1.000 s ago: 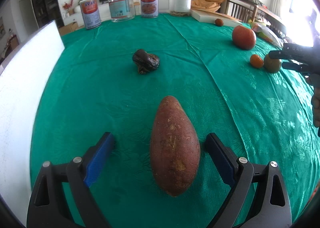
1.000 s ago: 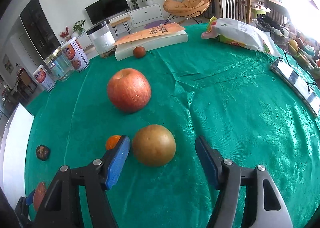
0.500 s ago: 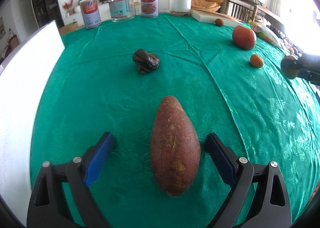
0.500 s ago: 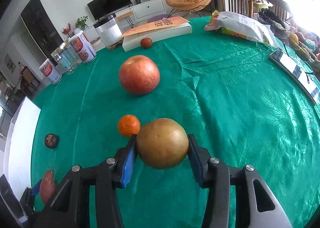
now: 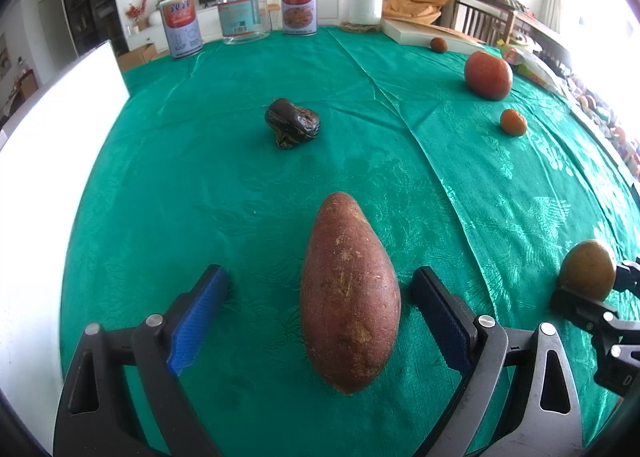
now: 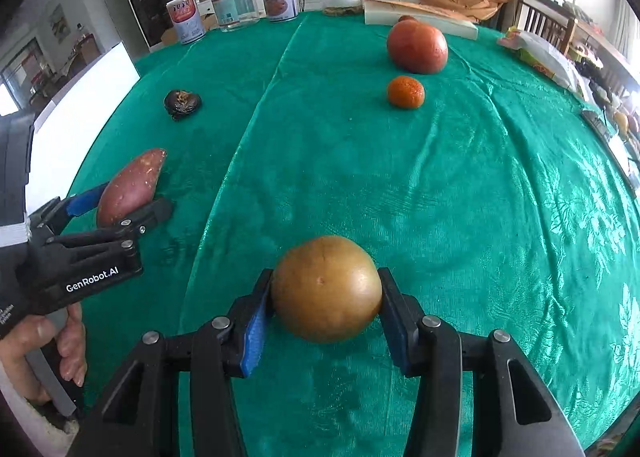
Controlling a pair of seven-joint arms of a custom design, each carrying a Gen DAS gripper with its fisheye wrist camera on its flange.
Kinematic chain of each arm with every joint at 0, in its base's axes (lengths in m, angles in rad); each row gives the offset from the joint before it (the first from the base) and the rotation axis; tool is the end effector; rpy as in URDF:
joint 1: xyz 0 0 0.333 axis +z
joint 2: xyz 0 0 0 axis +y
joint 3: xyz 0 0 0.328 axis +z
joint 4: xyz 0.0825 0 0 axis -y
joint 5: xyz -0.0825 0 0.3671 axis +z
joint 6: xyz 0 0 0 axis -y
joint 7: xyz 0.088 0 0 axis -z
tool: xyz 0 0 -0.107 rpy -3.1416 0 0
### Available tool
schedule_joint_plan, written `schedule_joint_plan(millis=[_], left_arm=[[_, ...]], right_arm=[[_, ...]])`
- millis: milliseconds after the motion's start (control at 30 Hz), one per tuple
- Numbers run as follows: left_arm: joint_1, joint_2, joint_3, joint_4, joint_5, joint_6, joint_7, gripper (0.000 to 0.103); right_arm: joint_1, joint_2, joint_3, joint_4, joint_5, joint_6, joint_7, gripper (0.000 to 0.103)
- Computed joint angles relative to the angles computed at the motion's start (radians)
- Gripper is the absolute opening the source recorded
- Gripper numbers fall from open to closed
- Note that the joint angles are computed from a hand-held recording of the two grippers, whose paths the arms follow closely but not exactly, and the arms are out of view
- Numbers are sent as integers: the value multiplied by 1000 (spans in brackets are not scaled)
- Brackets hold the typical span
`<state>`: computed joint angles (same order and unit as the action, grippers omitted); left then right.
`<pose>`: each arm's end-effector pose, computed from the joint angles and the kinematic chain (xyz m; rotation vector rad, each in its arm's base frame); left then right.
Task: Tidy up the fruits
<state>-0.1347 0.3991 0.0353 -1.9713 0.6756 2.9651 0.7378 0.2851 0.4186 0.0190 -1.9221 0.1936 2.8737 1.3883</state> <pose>0.6330 -0.1077 0.3473 -1.9251 1.7513 -0.5804 0.6325 0.1858 0.3546 -2.1405 1.5619 -0.3687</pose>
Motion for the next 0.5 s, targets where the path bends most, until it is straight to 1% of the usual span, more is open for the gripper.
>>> schedule_joint_plan(millis=[33, 133, 267, 300, 333, 367, 400, 433, 500], left_arm=[[0, 0, 0, 0, -1, -1, 1, 95], [-1, 0, 0, 0, -1, -1, 1, 95], [-1, 1, 1, 1, -1, -1, 1, 95], [-1, 1, 1, 1, -1, -1, 1, 95], [-2, 1, 1, 1, -1, -1, 0, 95], [-2, 1, 2, 2, -1, -2, 0, 95], [-2, 1, 2, 2, 0, -2, 0, 95], [-2, 1, 1, 2, -1, -1, 0, 95], [-1, 1, 1, 2, -2, -1, 1, 95]], right_arm=[[12, -3, -11, -11, -10, 16, 10, 66], [95, -3, -99, -31, -108, 41, 94, 82], [111, 1, -116, -31, -156, 52, 139, 88], [107, 4, -115, -28, -158, 48, 148, 93], [91, 6, -100, -24, -146, 40, 149, 96], [85, 9, -97, -18, -141, 36, 157, 98], [91, 12, -107, -15, -150, 31, 173, 101], [91, 13, -109, -13, -155, 29, 181, 103], [87, 14, -106, -13, -163, 31, 187, 103]])
